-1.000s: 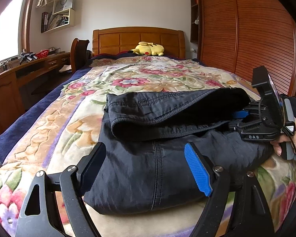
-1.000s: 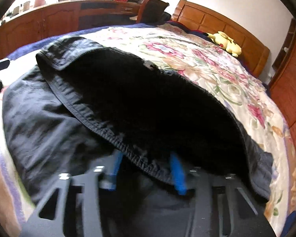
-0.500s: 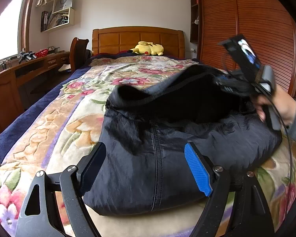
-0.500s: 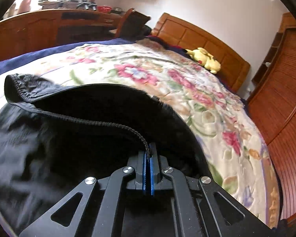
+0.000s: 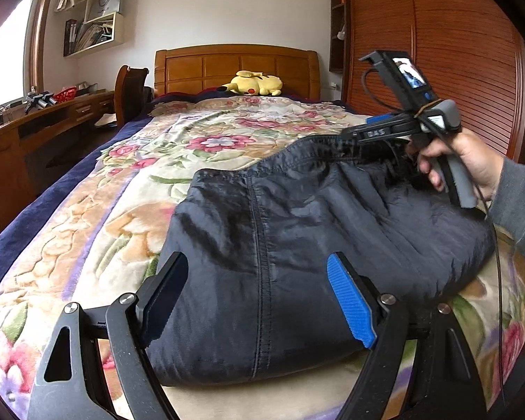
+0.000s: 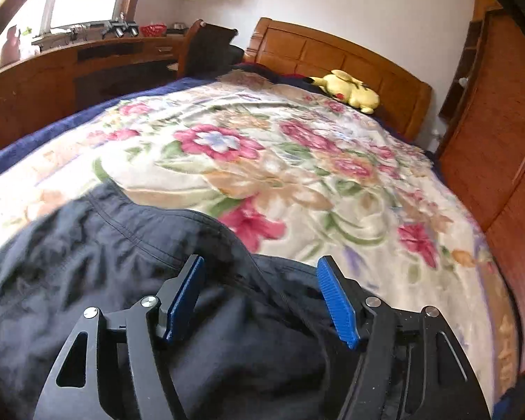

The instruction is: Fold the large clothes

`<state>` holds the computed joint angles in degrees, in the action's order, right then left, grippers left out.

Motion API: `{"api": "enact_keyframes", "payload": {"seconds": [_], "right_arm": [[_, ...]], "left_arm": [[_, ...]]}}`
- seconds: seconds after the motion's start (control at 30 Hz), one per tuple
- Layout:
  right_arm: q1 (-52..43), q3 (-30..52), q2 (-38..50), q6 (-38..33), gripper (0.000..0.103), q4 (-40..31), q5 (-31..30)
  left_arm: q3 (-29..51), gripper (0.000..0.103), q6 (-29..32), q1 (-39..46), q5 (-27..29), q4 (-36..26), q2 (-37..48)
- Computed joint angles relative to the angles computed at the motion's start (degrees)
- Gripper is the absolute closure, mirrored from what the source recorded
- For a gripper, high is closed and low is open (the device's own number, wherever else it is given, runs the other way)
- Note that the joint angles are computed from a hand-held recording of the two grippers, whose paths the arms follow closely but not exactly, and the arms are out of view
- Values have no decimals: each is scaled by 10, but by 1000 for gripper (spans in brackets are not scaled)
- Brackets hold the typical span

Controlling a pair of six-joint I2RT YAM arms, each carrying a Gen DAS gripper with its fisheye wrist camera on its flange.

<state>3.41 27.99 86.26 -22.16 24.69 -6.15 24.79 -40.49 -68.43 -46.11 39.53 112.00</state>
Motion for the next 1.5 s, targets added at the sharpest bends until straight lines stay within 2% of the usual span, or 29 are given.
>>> {"api": "enact_keyframes", "payload": {"seconds": [0.17, 0.23, 0.33, 0.4, 0.53, 0.63, 0.73, 0.8, 0.93, 1.07, 1.3, 1.47, 1.5], "right_arm": [[-98, -8, -18, -52, 34, -9, -62], [-132, -10, -17, -69, 34, -9, -69], [-192, 4, 19, -83, 34, -13, -93], [-228, 0, 22, -96, 34, -21, -132], [-260, -34, -13, -123, 34, -20, -160], [-295, -56, -62, -156, 34, -59, -214], [-347, -67, -92, -209, 28, -93, -275], [-373, -69, -87, -240, 27, -99, -288], [-370, -26, -3, -264, 27, -99, -237], [-345, 25, 81, -252, 27, -85, -196], [-292, 68, 125, -198, 27, -58, -182], [-292, 108, 161, -207, 68, -80, -229], [-293, 114, 165, -206, 84, -84, -234]], "left_arm": [[4, 20, 1, -8, -5, -9, -3], [7, 20, 1, -9, -4, -15, -4], [10, 20, 4, -8, -2, -17, -5], [12, 20, 8, -5, 1, -16, -5], [17, 20, 15, -2, 6, -15, -3], [23, 20, 19, 0, 9, -15, 0], [29, 20, 20, -5, 7, -21, 3], [33, 20, 19, -8, 4, -28, 4], [28, 20, 14, -8, 4, -28, 3], [26, 20, 11, -5, 6, -27, 4], [35, 20, 13, -3, 10, -35, 12], [38, 20, 20, -4, 13, -34, 13], [40, 20, 22, -5, 14, -35, 14]]}}
